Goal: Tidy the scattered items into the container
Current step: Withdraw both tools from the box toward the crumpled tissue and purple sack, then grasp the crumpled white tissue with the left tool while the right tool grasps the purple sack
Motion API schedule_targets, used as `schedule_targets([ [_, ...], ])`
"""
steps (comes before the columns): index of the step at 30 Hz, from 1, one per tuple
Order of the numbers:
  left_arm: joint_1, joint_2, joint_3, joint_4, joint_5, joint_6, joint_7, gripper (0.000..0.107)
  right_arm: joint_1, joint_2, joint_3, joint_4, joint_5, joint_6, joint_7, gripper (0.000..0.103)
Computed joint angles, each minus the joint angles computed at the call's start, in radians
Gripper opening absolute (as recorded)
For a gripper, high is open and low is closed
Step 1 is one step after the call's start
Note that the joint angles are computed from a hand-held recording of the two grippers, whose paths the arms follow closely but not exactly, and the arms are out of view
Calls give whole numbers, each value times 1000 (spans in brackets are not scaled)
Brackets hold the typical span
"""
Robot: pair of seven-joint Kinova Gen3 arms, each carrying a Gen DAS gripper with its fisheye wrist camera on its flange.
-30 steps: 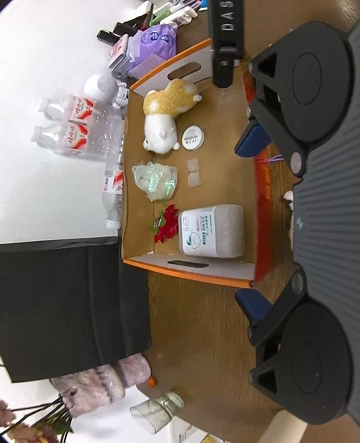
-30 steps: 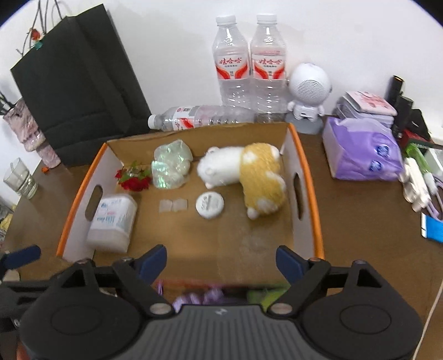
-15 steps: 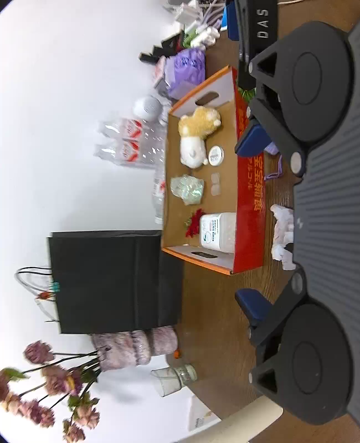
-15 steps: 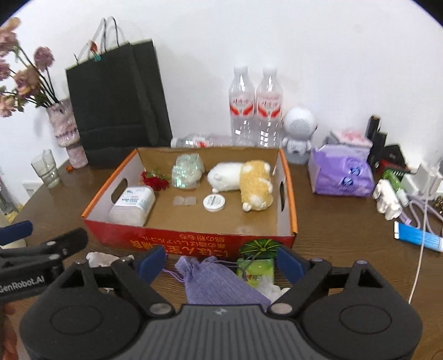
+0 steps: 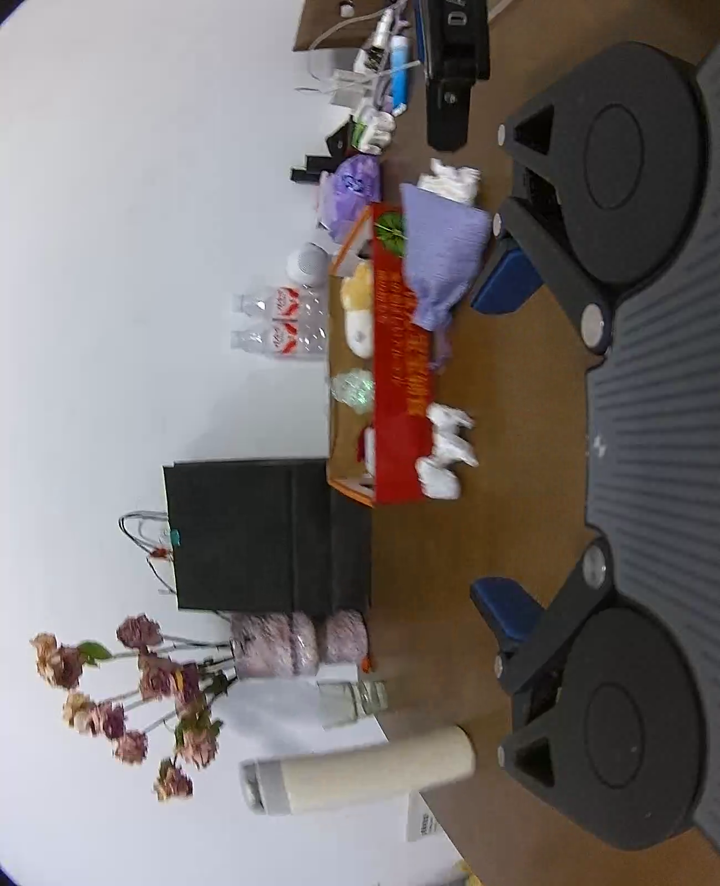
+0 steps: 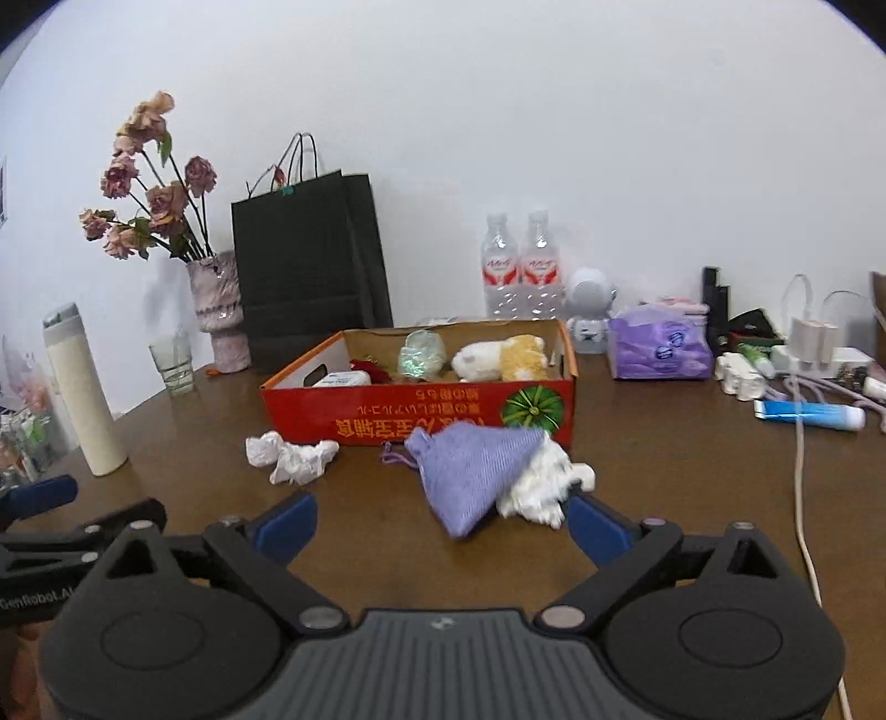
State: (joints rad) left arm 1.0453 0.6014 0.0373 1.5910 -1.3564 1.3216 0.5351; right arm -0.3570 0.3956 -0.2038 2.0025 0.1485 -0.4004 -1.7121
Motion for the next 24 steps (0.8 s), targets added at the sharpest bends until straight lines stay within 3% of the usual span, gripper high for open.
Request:
schedule_targets([
  [3, 29, 28, 7, 10, 16, 30, 12, 103, -22, -11, 4, 111, -60, -122, 46, 98],
  [5, 51, 44, 8, 19, 22, 49, 29, 103, 13, -3, -31, 173, -31, -203, 56, 98],
  [7, 65, 48, 11, 31, 31, 52, 60, 103, -17, 0, 7, 209, -9, -248, 76, 98],
  [9, 72, 39, 15, 48, 27, 43, 81, 103, -41, -4, 35, 215, -11, -232, 87, 98],
  [11, 69, 35, 18, 53, 21, 38, 75, 103, -10, -3, 10, 208, 26, -202, 58, 99],
  [15, 42, 30, 21, 35, 34, 14, 33, 103, -30, 6, 21, 200, -3, -185, 76, 99],
  [20, -4, 17, -2, 16, 13, -16, -73, 103, 16, 14, -9, 150, 59, -125, 9, 99],
  [22, -47, -10, -16, 17, 8, -75, -131, 103, 9, 18, 1, 106, 62, -70, 20, 99],
  [24, -134, -28, 15, 8, -9, -133, -212, 103, 11, 31, 5, 53, 73, -27, 34, 98],
])
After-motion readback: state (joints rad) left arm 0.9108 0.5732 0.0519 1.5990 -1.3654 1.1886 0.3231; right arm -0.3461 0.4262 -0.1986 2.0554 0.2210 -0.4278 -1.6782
